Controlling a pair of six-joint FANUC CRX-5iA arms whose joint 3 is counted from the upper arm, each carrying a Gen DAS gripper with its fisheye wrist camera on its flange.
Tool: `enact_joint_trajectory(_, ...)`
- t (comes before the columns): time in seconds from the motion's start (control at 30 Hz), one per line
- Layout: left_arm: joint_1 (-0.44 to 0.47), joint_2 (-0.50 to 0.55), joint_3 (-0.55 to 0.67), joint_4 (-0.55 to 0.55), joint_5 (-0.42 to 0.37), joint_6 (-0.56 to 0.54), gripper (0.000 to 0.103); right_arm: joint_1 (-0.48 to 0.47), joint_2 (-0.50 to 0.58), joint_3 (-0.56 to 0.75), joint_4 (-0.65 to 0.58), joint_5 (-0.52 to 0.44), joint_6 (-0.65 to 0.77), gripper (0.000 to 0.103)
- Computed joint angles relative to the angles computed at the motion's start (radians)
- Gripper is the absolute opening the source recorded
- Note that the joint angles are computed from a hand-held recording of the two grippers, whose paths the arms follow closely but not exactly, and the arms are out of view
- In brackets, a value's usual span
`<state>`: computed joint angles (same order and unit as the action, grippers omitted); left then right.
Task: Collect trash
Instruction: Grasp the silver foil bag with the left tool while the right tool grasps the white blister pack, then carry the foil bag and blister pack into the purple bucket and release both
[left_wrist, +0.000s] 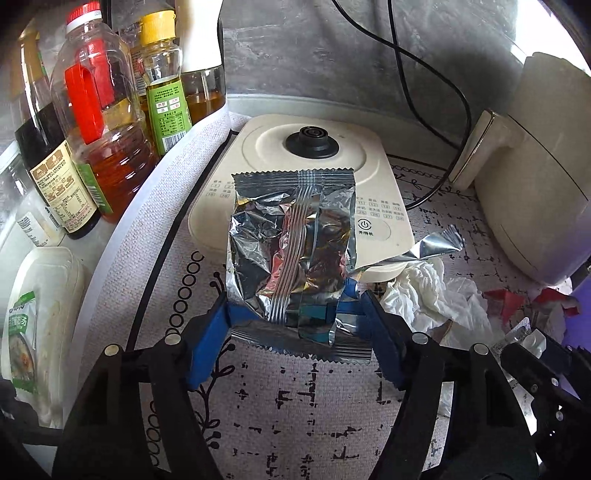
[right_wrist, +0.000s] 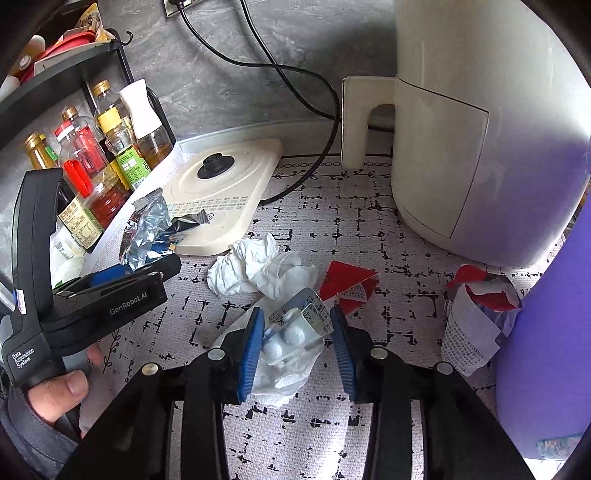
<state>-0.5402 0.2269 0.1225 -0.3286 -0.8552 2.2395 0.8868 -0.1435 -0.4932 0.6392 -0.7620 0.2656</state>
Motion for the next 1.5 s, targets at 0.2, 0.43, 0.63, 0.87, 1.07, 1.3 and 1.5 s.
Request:
enact_joint_trajectory(0.2, -0.018, -0.050, -0.025, -0.017, -0.002, 0.033, 0.070, 0.035, -0.034, -0.020, 0.057, -0.026, -0.056, 0.036)
enact_joint_trajectory(0.43, -0.061, -0.113, -0.030, -0.063, -0.018, 0.058, 0.070, 0.088, -0.091, -0.041, 0.137, -0.079, -0.133, 0.037)
enact_joint_trajectory(0.63, -0.091, -0.140, -0.012, -0.075, -0.019, 0.050, 0.070, 0.139, -0.148, -0.056, 0.214, -0.160, -0.200, 0.037)
enact_joint_trajectory(0.87, -0.135, -0.152, 0.037, -0.093, -0.014, 0.024, 0.070, 0.189, -0.212, -0.065, 0.303, -0.273, -0.258, 0.037)
enact_joint_trajectory(1.07, -0.162, -0.143, 0.085, -0.081, 0.005, -0.026, 0.070, 0.215, -0.264, -0.076, 0.370, -0.365, -0.300, 0.037)
enact_joint_trajectory(1.3, -0.200, -0.100, 0.159, -0.058, 0.016, -0.087, 0.070, 0.235, -0.318, -0.098, 0.405, -0.461, -0.339, 0.037)
enact_joint_trajectory(1.5, -0.234, -0.040, 0.230, -0.022, 0.028, -0.150, 0.070, 0.239, -0.373, -0.125, 0.415, -0.539, -0.364, 0.037)
